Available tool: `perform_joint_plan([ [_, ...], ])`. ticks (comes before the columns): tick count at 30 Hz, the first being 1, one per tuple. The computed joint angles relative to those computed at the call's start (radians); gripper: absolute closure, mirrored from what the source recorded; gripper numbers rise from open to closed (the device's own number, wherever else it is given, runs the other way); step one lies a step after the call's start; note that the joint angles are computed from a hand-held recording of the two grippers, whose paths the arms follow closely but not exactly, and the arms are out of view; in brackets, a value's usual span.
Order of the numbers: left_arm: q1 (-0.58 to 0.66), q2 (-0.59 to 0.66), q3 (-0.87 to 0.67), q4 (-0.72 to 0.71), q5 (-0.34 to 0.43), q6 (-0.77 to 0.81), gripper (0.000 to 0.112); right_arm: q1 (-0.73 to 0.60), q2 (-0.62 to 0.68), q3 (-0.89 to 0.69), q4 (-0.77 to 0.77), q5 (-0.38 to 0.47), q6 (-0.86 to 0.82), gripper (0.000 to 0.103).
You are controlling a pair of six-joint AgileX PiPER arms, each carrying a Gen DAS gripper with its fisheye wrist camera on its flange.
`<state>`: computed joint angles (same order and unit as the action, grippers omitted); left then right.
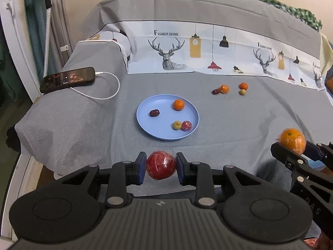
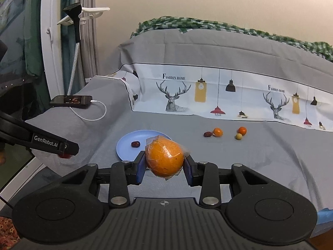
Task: Organize fruits
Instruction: 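Lift both held fruits and carry them toward the blue plate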
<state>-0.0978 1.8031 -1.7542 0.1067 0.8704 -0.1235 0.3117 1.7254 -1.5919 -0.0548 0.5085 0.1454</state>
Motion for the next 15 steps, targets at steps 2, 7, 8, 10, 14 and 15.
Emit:
perform_joint_plan([
  [2,0.003,-0.013,0.016,-0.006,-0.009,0.003,0.079,0.003,-0.007,0.002,-0.011,-0.001,0.005,0.064],
  [7,0.012,-0.012,0.012,-0.021,-0.006,0.01,0.079,0.011,0.001,-0.008,-0.024,0.002,0.011,0.064],
  [8,0.013,-0.009,0.009,-0.022,-0.005,0.01,0.079,0.012,0.002,-0.009,-0.024,0.003,0.01,0.064],
  [10,0.014,-0.003,0.002,-0.025,-0.001,0.013,0.079,0.014,0.002,-0.007,-0.024,0.002,0.009,0.064],
  [14,0.017,0.016,-0.021,-0.031,0.014,0.016,0.079,0.007,0.012,-0.018,-0.006,0.012,-0.007,0.064],
  [15,0.018,0.022,-0.029,-0.033,0.019,0.017,0.079,0.004,0.012,-0.017,0.003,0.013,-0.015,0.064],
])
